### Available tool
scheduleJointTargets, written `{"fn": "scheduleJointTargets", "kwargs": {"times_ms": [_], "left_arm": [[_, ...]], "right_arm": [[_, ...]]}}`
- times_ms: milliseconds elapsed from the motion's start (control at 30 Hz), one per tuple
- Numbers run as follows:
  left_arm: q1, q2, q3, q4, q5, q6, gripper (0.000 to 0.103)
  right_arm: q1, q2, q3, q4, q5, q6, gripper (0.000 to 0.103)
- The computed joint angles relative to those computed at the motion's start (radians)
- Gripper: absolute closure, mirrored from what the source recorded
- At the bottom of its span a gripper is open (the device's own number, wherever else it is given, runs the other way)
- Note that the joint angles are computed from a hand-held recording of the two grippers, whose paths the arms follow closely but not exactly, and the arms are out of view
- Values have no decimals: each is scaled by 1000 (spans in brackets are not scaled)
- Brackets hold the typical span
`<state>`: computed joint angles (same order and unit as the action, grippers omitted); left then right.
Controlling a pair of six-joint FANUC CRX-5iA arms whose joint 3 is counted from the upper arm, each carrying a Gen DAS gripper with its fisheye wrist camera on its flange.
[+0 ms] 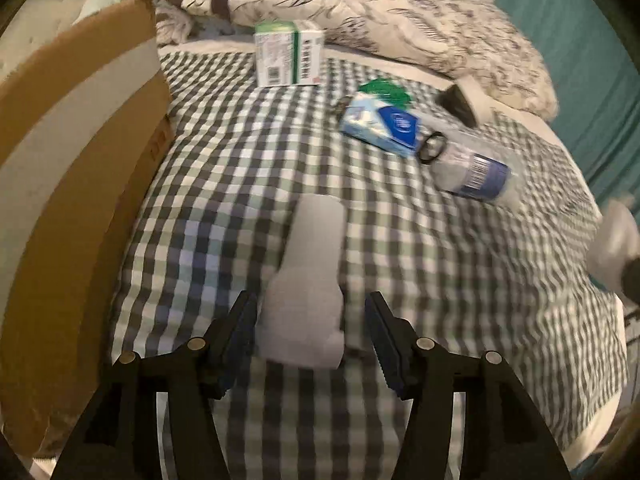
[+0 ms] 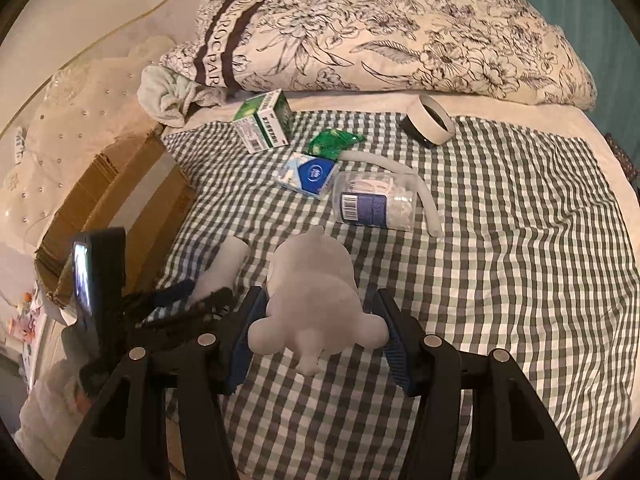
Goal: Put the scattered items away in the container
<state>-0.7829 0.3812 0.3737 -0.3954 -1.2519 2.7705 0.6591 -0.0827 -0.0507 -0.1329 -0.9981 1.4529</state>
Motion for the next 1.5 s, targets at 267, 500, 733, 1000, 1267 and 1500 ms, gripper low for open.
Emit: {"fn": "scheduleJointTargets", "kwargs": {"times_ms": [267, 500, 733, 1000, 1267, 1500], "left_arm": [[20, -23, -64, 24, 56, 13, 54], [-63, -52, 11, -116, -33, 84, 54], [-111, -75, 113, -219, -128, 74, 53], [-126, -126, 156, -297, -232, 53, 53], [-140, -252, 76, -373, -319, 114, 53], [-108, -383, -53, -367, -397, 180, 53]], "right_arm": [[-1, 29, 15, -10, -10, 13, 48], [7, 23, 11, -10, -9, 10, 48], [24, 2, 21, -4, -7, 6, 48], [70, -4, 67, 8, -6, -15, 48], [181, 36, 149, 21, 6, -9, 48], [294, 111, 249, -10, -1, 30, 48]]}}
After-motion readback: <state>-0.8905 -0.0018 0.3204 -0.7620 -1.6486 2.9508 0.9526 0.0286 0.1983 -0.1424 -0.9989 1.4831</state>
